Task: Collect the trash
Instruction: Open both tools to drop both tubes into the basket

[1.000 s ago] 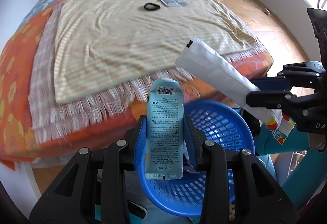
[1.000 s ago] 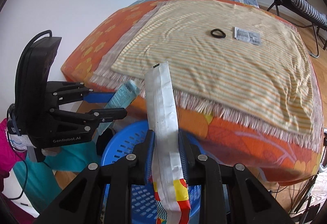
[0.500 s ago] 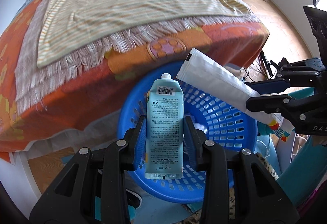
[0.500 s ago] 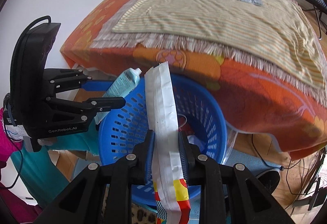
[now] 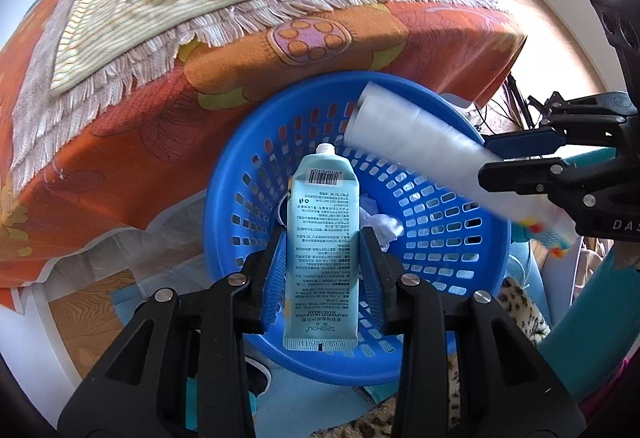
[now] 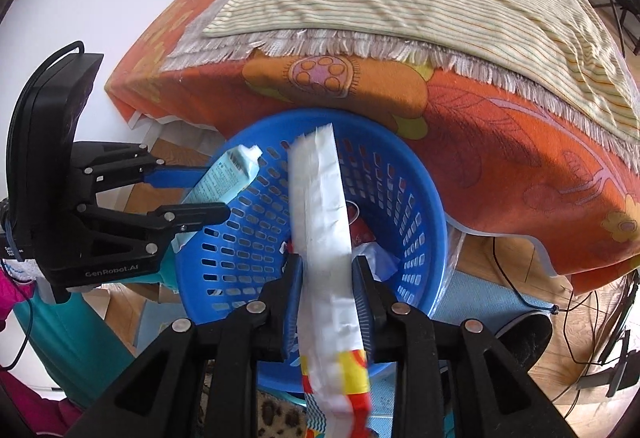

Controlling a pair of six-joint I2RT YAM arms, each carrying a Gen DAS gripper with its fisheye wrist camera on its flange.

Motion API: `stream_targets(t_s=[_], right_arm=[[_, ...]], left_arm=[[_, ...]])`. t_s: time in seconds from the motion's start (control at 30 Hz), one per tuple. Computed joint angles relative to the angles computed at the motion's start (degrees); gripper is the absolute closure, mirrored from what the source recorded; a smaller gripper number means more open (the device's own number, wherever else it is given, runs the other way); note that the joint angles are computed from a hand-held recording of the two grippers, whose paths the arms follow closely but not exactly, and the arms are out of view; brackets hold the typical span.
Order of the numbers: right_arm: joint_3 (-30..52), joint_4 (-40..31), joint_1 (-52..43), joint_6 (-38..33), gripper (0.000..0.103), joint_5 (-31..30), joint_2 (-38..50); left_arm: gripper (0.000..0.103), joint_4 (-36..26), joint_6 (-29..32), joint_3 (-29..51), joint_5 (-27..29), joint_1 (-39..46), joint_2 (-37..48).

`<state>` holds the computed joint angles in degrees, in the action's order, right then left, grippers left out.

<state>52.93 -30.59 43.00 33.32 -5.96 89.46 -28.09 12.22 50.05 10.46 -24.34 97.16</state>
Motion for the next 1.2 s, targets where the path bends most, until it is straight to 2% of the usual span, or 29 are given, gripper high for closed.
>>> stream_targets(t_s=[0.2, 0.23, 0.3, 0.33, 0.37, 0.43, 0.53, 0.73, 1.03, 1.2], right_arm=[[-0.35, -0.09, -0.31, 0.31, 0.075, 0.30, 0.24], [-0.34, -0.18, -0.34, 0.37, 0.070, 0.37, 0.33], [-0.37, -0.35, -0.32, 0.40, 0.058, 0.77, 0.30], [-0.28, -0.54, -0.13, 0.47, 0.049, 1.30, 0.26], [-0.19, -0.75, 0.08, 0.50, 0.042, 1.92, 0.18], [0.10, -1.29, 0.50, 0.38, 0.035, 3.24, -0.06], [0.85, -2.16, 0.91, 0.15, 0.028, 4.83, 0.14], [1.89, -3.54, 1.72, -0.23, 0.019, 7.57, 0.17], [3.17, -5.51, 2.37, -0.11, 0.016, 11.51, 0.39], [4.09, -6.76, 1.54, -0.01, 0.016, 12.89, -0.23]], left_arm=[[0.066, -0.04, -0.82, 0.63, -0.60, -0.53, 0.90], [0.065, -0.13, -0.92, 0.80, -0.79, -0.65, 1.21], [0.050, -0.10, -0.88, 0.90, -0.86, -0.69, 1.39], [0.047, 0.28, -0.87, 0.57, -0.91, -0.66, 1.07], [0.045, 0.60, -1.02, 0.49, -1.00, -0.84, 1.01], [0.045, 0.53, -0.92, 0.66, -1.11, -0.88, 1.09], [0.045, 0.44, -1.04, 1.01, -1.31, -0.81, 1.61], [0.041, 0.38, -0.85, 1.20, -1.59, -0.56, 1.73], [0.039, 0.52, -1.63, 1.72, -1.77, -0.23, 1.38], [0.039, -0.62, -2.79, 4.59, -1.38, 0.68, 2.14]])
